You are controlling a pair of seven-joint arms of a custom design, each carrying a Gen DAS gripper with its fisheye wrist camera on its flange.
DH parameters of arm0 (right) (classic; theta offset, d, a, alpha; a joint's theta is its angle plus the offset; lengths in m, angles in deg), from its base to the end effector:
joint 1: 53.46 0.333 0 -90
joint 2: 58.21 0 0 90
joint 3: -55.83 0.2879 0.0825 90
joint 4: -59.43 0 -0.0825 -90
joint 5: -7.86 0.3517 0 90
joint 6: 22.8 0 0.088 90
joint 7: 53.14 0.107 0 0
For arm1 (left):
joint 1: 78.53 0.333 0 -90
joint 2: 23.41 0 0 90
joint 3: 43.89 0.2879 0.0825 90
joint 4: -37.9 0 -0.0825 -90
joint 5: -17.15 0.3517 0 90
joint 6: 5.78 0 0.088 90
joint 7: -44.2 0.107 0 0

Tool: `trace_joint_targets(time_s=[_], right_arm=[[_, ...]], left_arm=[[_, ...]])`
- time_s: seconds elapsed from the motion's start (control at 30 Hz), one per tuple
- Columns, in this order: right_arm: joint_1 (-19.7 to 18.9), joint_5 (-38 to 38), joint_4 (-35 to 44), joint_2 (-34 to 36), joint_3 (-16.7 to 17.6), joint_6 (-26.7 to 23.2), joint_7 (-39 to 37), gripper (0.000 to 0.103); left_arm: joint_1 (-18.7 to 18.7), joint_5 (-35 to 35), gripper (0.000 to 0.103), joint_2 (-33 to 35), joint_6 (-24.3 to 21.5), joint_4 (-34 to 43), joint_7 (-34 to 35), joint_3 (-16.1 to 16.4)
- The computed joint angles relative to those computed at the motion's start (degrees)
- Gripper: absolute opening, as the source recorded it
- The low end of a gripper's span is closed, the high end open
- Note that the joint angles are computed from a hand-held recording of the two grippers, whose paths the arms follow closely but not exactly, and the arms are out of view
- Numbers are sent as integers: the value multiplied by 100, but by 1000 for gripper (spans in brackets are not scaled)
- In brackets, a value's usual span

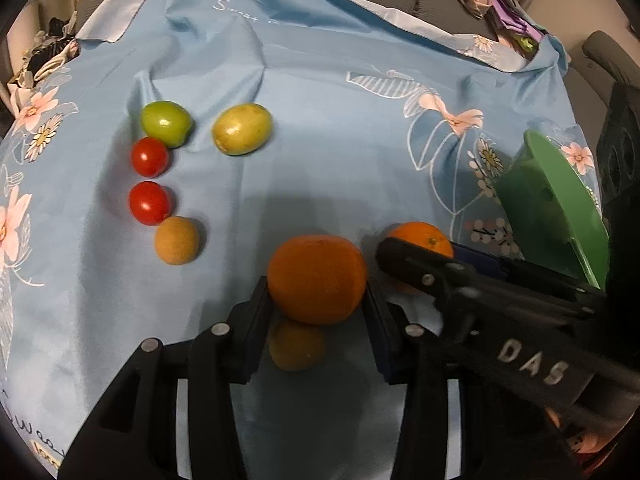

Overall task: Organize fruits
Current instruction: 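Lift the large orange with the left tool while the right tool lifts the tangerine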

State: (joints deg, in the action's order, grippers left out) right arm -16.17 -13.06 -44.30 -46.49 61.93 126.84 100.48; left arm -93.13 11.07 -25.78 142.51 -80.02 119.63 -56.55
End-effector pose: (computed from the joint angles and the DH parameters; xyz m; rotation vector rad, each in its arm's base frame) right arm 0.4516 0.4313 0.4820 -1.6822 1.8642 -0.2107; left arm 0.4940 -0.2539 0.5038 -1.8676 2.1711 -0.8092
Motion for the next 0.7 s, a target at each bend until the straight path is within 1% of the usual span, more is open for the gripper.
trace_joint_targets(time_s=[0.07,0.17,0.27,0.47,0.6,0.7], right_arm=[[0,-29,-52,-51,-21,49,72,43],[22,-238,-57,-99,-39,-30,178,43],[-71,-85,-187,-140,13,228,136,43],[-58,-81,-123,-95,31,184,47,43],[8,-117,45,41,9,-51,19,43],[139,-474,186,99,-56,-261,140,43]], left_arm=[[22,23,44,-33,4,-20,-50,17],[57,-181,43,-100,67,-81,10,75],[113,-56,43,-192,101,-154,-156,103],[155,60,44,-354,217,-284,-338,157],[164,32,44,-355,227,-280,-412,189],[175,74,44,-396,260,-296,-492,192]])
